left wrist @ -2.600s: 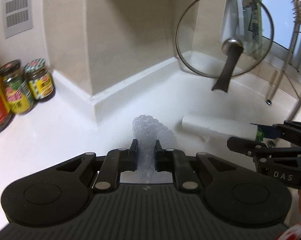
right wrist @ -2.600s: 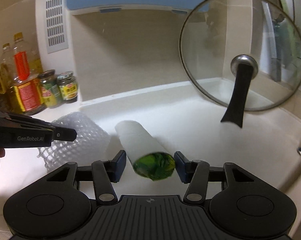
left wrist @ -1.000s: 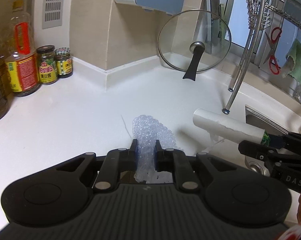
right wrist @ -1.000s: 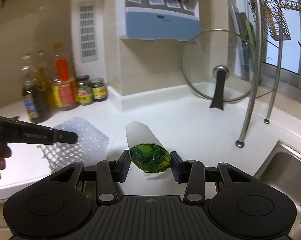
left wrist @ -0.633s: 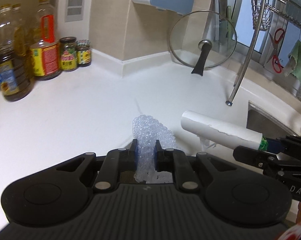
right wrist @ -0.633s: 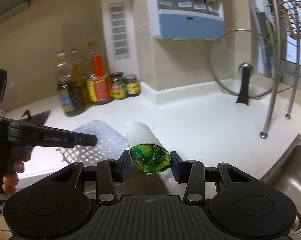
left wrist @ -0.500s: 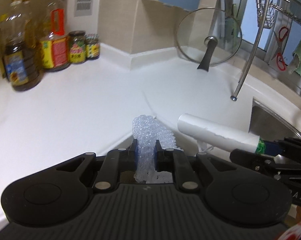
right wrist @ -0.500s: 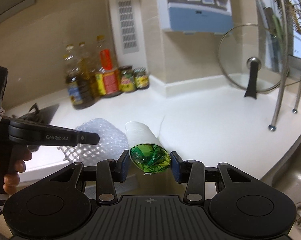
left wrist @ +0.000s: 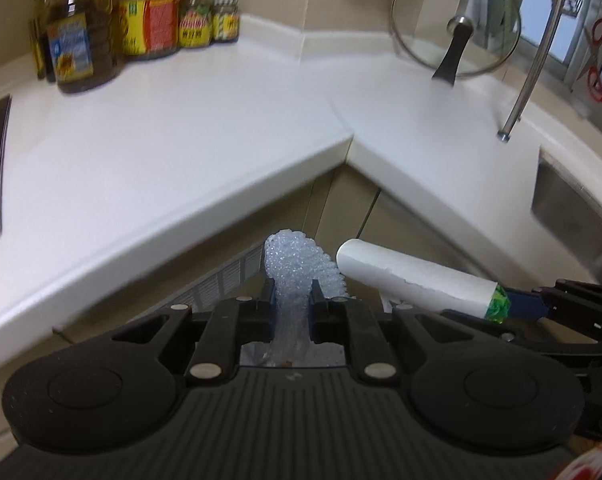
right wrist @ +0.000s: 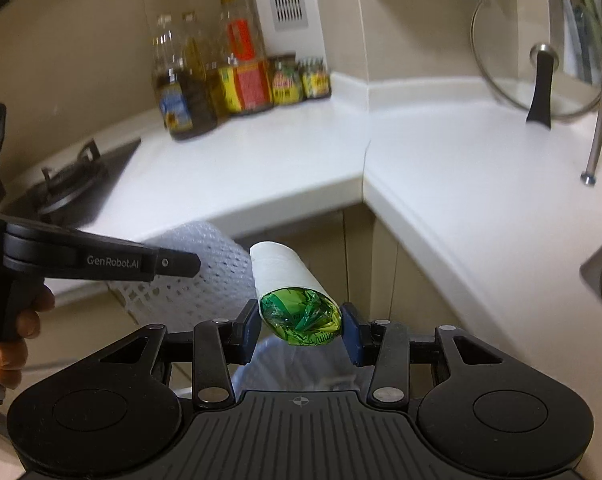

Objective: Collect trash
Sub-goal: 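Carry the mesh sheet and paper roll down over the wastebasket with both tools, then open the right gripper dropping the roll while the left gripper releases the mesh sheet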

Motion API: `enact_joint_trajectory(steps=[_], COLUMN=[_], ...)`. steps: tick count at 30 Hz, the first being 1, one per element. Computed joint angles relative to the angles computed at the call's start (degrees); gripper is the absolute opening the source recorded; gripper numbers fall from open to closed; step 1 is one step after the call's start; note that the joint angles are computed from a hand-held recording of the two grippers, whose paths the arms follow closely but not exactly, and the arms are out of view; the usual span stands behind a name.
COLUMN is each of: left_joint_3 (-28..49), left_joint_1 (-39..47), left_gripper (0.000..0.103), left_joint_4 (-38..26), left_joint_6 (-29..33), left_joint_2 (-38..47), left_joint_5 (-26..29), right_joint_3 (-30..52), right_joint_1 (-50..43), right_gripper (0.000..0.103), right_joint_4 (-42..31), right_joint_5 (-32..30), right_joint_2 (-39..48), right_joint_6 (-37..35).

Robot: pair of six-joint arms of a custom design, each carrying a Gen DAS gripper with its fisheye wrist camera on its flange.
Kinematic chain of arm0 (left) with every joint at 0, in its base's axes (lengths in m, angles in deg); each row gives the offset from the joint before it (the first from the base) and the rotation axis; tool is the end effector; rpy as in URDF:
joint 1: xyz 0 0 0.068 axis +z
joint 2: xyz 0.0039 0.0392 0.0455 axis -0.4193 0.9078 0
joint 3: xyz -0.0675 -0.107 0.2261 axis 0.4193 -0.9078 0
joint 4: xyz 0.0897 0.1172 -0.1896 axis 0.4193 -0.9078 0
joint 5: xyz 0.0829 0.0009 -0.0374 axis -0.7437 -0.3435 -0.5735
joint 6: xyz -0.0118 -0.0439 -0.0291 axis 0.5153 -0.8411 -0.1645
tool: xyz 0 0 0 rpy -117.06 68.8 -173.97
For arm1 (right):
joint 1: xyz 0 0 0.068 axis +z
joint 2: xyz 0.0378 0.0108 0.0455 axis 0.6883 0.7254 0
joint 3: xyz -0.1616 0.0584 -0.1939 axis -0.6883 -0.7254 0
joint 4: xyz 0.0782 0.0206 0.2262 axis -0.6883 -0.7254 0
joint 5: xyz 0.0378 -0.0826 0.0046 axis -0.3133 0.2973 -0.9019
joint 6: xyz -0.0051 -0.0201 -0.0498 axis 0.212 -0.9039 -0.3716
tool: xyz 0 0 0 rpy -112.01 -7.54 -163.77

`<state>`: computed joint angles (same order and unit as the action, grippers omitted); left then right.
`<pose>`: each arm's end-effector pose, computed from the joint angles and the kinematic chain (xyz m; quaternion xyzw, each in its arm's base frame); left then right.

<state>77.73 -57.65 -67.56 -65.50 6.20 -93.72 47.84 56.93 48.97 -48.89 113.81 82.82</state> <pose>0.1968 -0.1160 0.3292 -0.0220 0.9352 -0.0655 0.3474 0.2011 0.0594 0.3161 -0.1813 0.8880 0.1853 0.3798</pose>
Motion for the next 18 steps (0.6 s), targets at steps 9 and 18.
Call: enact_joint_trajectory(steps=[9, 18], left_joint_3=[-11.45, -16.74], left_joint_1=[-0.68, 1.88], left_gripper=[0.013, 0.013], left_joint_4=[6.91, 17.41], left_joint_6=[-3.06, 0.16], left_joint_2=[4.71, 15.12], left_joint_5=[3.11, 7.01], right_joint_3=[-9.73, -13.08], right_joint_1=[1.69, 1.94], right_gripper=[0.043, 0.043], right_joint_4=[5.92, 14.88], right_joint_5=[3.36, 4.65], right_joint_2=[4.95, 15.3], right_joint_6=[-1.11, -1.08])
